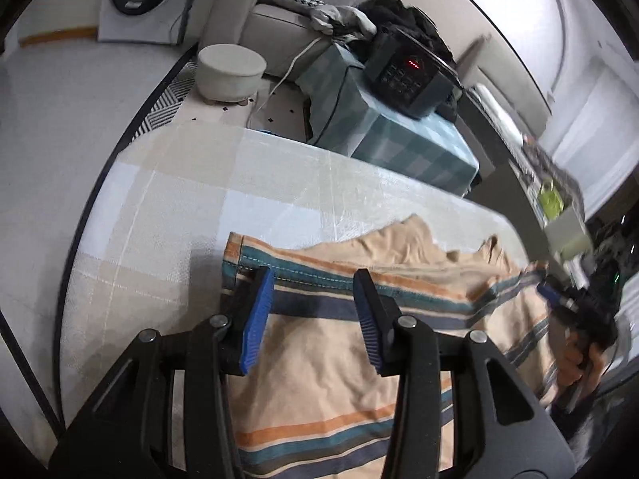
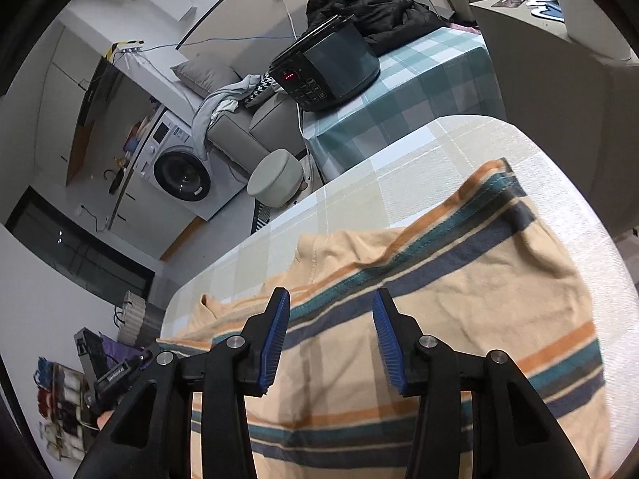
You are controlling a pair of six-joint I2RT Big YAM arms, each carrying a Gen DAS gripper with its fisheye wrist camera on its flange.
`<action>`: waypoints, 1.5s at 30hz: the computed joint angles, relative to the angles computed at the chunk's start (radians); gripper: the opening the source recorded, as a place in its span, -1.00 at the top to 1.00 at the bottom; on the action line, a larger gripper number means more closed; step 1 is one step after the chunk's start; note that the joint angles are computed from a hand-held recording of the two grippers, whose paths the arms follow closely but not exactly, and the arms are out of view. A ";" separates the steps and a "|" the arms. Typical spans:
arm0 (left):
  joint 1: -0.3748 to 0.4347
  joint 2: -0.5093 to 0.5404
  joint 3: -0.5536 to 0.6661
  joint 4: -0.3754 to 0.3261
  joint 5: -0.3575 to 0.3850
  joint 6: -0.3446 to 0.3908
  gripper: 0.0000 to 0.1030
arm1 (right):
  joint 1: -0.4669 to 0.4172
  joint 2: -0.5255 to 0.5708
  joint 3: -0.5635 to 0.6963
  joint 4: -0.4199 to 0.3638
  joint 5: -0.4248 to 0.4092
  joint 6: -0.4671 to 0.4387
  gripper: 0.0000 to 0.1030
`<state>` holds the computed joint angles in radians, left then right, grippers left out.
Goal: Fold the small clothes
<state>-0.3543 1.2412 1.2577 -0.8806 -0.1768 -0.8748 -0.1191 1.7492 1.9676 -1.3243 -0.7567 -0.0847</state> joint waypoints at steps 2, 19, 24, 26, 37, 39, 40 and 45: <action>-0.009 0.014 0.014 -0.020 -0.022 0.023 0.26 | -0.003 -0.003 -0.003 -0.009 0.010 -0.021 0.14; -0.009 -0.028 0.007 -0.069 -0.111 0.036 0.10 | -0.017 -0.013 -0.018 -0.048 0.005 -0.092 0.14; -0.027 0.052 0.063 -0.121 -0.137 0.083 0.11 | -0.019 -0.019 -0.022 -0.063 0.005 -0.106 0.14; -0.033 0.045 0.050 -0.092 -0.160 0.090 0.83 | -0.024 -0.021 -0.020 -0.069 0.006 -0.113 0.14; 0.036 -0.109 -0.086 -0.022 -0.204 -0.105 0.93 | -0.046 -0.032 -0.038 -0.060 0.027 -0.111 0.14; 0.043 -0.116 -0.094 -0.041 -0.188 -0.114 0.92 | -0.048 -0.033 -0.040 -0.060 0.032 -0.110 0.14; 0.038 -0.117 -0.093 -0.045 -0.185 -0.113 0.92 | -0.049 -0.032 -0.040 -0.063 0.032 -0.113 0.14; -0.003 -0.107 -0.058 -0.044 -0.192 -0.075 0.79 | -0.036 -0.025 -0.029 -0.079 0.027 -0.113 0.14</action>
